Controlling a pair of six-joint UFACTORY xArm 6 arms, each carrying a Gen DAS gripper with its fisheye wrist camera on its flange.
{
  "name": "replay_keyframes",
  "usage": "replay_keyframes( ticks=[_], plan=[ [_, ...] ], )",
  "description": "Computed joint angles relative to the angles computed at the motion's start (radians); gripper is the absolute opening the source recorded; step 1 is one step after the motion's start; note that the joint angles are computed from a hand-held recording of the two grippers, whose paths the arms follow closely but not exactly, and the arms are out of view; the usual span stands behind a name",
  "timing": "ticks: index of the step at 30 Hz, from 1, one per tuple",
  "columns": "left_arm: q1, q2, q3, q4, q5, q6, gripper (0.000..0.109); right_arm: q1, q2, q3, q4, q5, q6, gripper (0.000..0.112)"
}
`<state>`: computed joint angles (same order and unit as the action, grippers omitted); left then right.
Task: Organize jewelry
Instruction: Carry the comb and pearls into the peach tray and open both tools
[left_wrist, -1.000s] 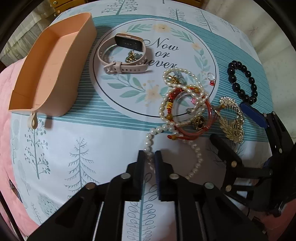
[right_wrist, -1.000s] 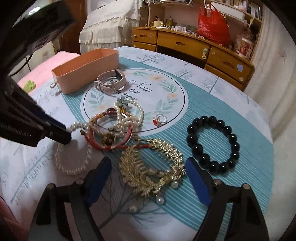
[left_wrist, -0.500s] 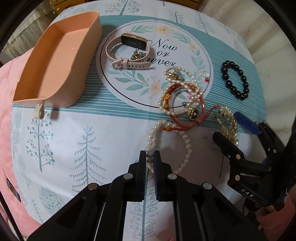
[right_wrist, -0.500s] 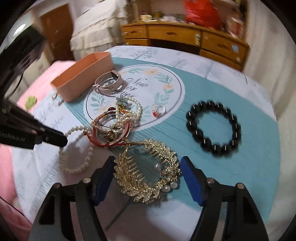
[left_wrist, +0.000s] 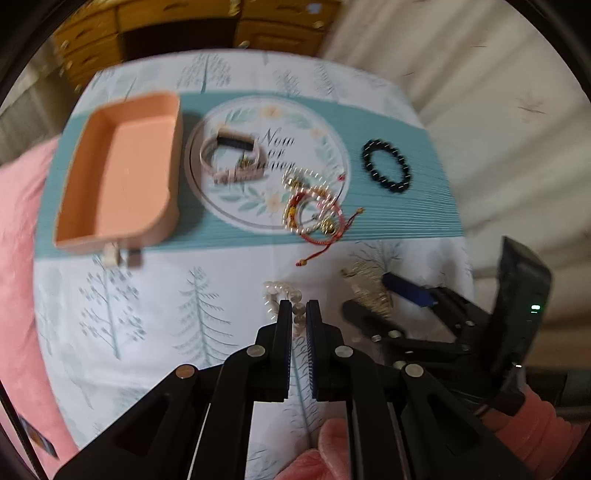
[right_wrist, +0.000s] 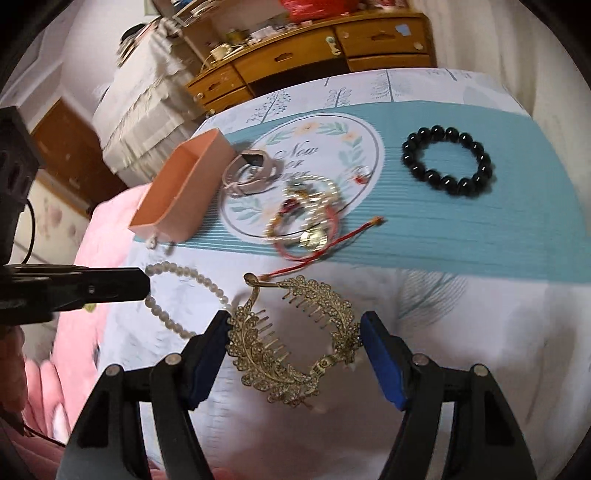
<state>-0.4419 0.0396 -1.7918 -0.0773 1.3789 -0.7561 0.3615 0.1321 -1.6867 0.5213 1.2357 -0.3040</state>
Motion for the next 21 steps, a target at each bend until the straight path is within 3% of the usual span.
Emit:
replay_keyframes(
  ticks=[11, 21],
  plan=[
    [0.164, -0.086, -0.073, -0.004, 0.042, 0.306, 0.005, 0.177, 0.004, -0.017, 0.026, -0.194, 0.201, 0.072],
    [0.327, -0.045, -0.137, -0.007, 0.051, 0.538, 0.005, 0.323, 0.181, -0.233, -0.022, -0.387, 0.353, 0.072]
  ],
)
